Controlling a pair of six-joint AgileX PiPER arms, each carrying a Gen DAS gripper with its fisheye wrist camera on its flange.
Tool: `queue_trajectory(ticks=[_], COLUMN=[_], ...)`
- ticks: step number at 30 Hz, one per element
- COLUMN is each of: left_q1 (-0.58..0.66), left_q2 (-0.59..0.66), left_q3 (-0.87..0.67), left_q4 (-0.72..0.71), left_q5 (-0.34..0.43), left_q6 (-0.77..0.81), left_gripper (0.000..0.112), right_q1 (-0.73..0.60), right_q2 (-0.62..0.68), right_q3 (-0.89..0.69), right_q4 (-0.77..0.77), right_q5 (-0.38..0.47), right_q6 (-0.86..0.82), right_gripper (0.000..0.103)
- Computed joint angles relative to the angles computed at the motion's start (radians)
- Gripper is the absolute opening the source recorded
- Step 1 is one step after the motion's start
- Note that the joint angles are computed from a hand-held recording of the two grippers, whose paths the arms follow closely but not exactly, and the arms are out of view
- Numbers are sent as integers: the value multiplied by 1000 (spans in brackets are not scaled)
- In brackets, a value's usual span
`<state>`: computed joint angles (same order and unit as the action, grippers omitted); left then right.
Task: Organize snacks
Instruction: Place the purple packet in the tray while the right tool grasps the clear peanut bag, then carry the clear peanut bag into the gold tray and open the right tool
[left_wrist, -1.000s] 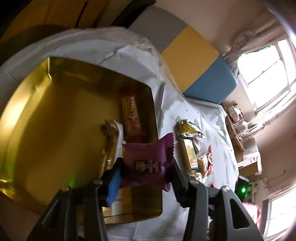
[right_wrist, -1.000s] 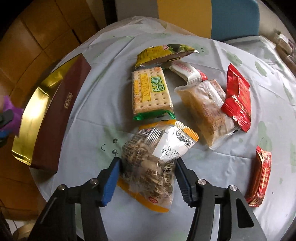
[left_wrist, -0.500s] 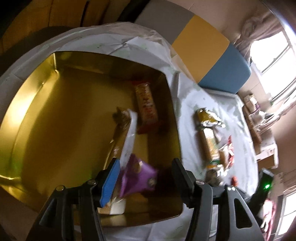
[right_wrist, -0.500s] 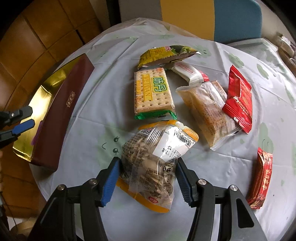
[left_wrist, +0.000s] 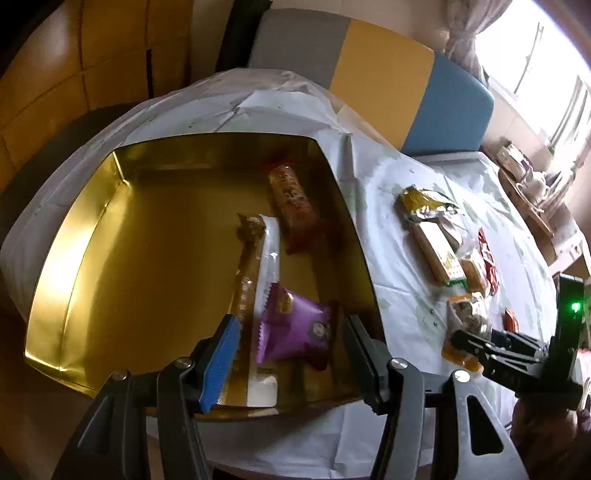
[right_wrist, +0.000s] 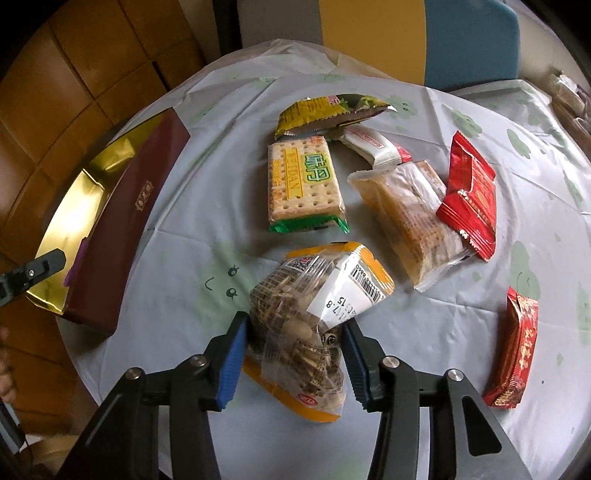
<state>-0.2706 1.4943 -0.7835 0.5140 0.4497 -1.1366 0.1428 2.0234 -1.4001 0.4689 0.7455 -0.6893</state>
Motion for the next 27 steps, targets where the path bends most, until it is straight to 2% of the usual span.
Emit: queue_trajectory(ticks=[9,19,27], left_q1=[-21,20,52], left_q2=[-4,-21,-43], left_q3=[11,44,76], left_q4=[75,65,86], left_q5=[21,-14,-35], left_q6=[-66,-59,-94], left_gripper=[59,59,59], right_q1=[17,-16,-20], right_q2=[-18,-21,-91], right_q3=[35,26,52], right_q4=[-10,61,118], right_q5=[-45,11,39], right_q6=[11,-1,-52], right_gripper=[48,43,43])
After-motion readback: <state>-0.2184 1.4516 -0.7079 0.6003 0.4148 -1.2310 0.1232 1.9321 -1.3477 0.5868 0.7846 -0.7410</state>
